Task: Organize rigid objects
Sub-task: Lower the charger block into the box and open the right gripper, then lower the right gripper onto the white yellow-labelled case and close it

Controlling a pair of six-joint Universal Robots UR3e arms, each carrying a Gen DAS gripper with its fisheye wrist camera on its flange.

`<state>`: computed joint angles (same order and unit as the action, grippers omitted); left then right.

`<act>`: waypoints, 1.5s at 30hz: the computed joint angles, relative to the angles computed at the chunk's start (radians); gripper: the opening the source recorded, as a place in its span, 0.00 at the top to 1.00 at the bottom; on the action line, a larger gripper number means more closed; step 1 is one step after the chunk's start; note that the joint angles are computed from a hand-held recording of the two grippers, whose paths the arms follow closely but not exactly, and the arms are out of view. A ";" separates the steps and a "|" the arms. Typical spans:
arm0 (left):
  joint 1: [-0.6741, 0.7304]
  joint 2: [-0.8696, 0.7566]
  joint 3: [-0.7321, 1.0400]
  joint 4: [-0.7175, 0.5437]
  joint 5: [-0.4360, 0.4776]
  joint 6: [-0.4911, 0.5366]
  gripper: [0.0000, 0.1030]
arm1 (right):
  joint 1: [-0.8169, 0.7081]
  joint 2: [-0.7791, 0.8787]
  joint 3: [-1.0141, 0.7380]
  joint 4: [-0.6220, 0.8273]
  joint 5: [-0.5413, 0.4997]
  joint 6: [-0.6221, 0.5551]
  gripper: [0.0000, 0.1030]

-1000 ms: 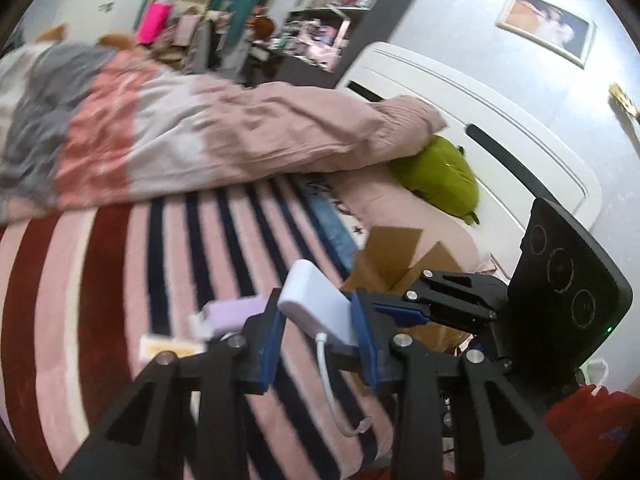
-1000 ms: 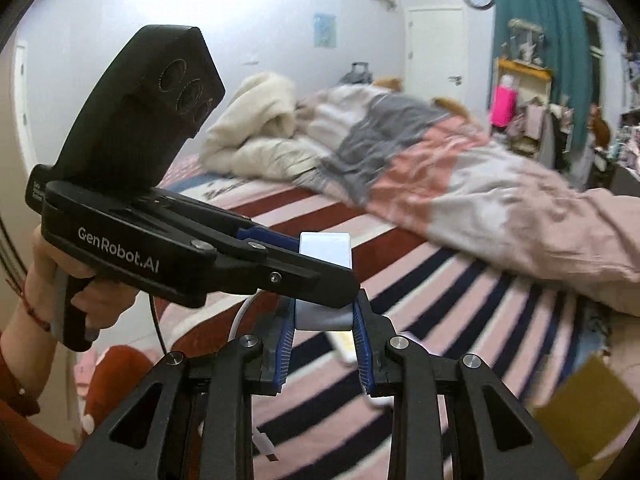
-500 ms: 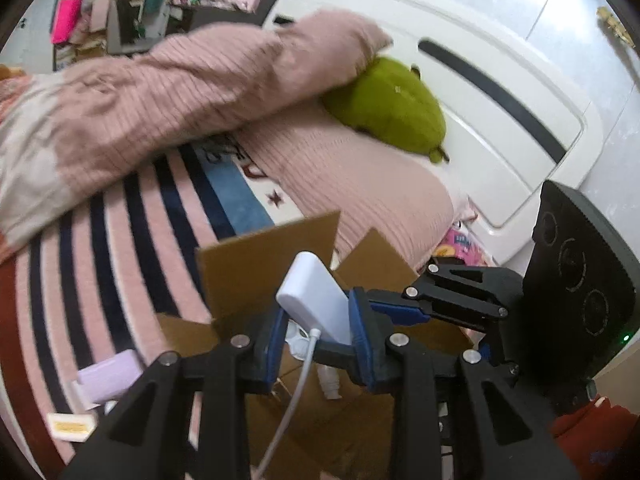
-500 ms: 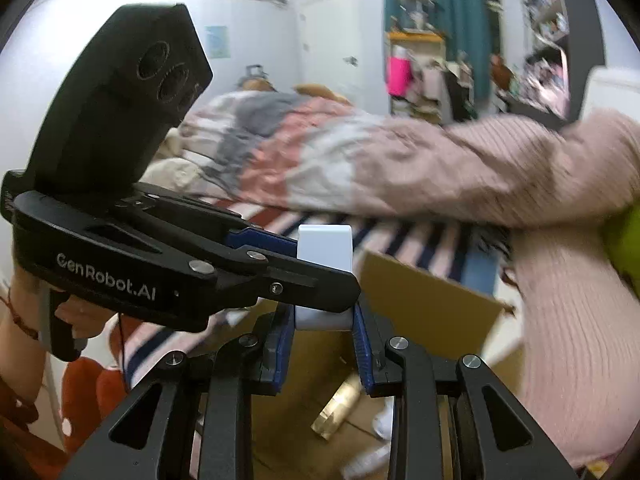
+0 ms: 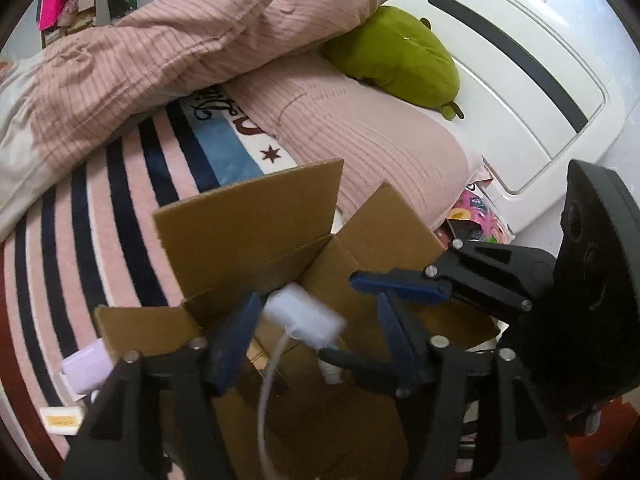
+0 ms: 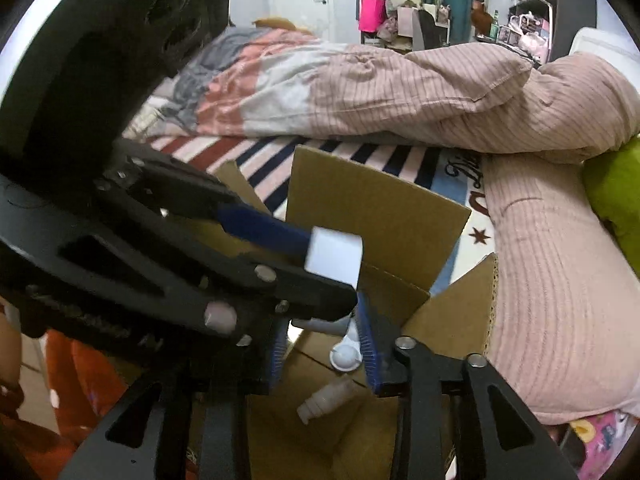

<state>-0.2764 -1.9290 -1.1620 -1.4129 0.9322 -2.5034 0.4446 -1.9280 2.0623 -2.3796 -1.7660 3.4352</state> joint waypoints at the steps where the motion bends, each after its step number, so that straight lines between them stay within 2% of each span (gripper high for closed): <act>1: 0.009 0.016 -0.017 0.008 -0.004 0.005 0.41 | 0.017 0.019 -0.016 0.007 -0.024 -0.001 0.58; 3: 0.032 0.060 -0.063 0.033 -0.006 0.012 0.38 | 0.033 0.033 -0.030 0.010 -0.042 0.006 0.55; 5: 0.067 0.109 -0.105 0.039 -0.019 0.028 0.38 | 0.028 0.036 -0.042 0.018 -0.026 0.012 0.55; 8: 0.128 0.184 -0.172 0.050 -0.035 0.053 0.38 | 0.060 0.061 -0.082 0.023 -0.055 0.039 0.55; 11: 0.232 0.276 -0.233 0.023 -0.054 0.114 0.38 | 0.095 0.113 -0.144 0.010 -0.072 0.048 0.55; 15: 0.442 0.399 -0.321 -0.036 -0.104 0.217 0.35 | 0.170 0.242 -0.284 -0.044 -0.078 0.055 0.55; 22: 0.800 0.479 -0.444 -0.087 -0.126 0.385 0.33 | 0.272 0.611 -0.679 -0.086 0.040 0.019 0.55; 28: 0.974 0.425 -0.552 0.013 -0.117 0.444 0.30 | 0.302 1.012 -1.118 0.084 0.155 0.021 0.55; 31: 1.006 0.380 -0.592 0.086 -0.108 0.450 0.30 | 0.280 1.126 -1.177 0.066 0.181 0.018 0.55; 36: 1.009 0.305 -0.635 0.205 -0.090 0.441 0.30 | 0.262 1.332 -1.349 0.041 0.100 -0.014 0.55; 40: 1.000 0.250 -0.632 0.238 -0.093 0.438 0.30 | 0.239 1.445 -1.499 0.059 0.098 -0.067 0.55; 45: 0.969 0.225 -0.639 0.288 -0.075 0.406 0.30 | 0.218 1.560 -1.714 0.188 0.130 -0.096 0.55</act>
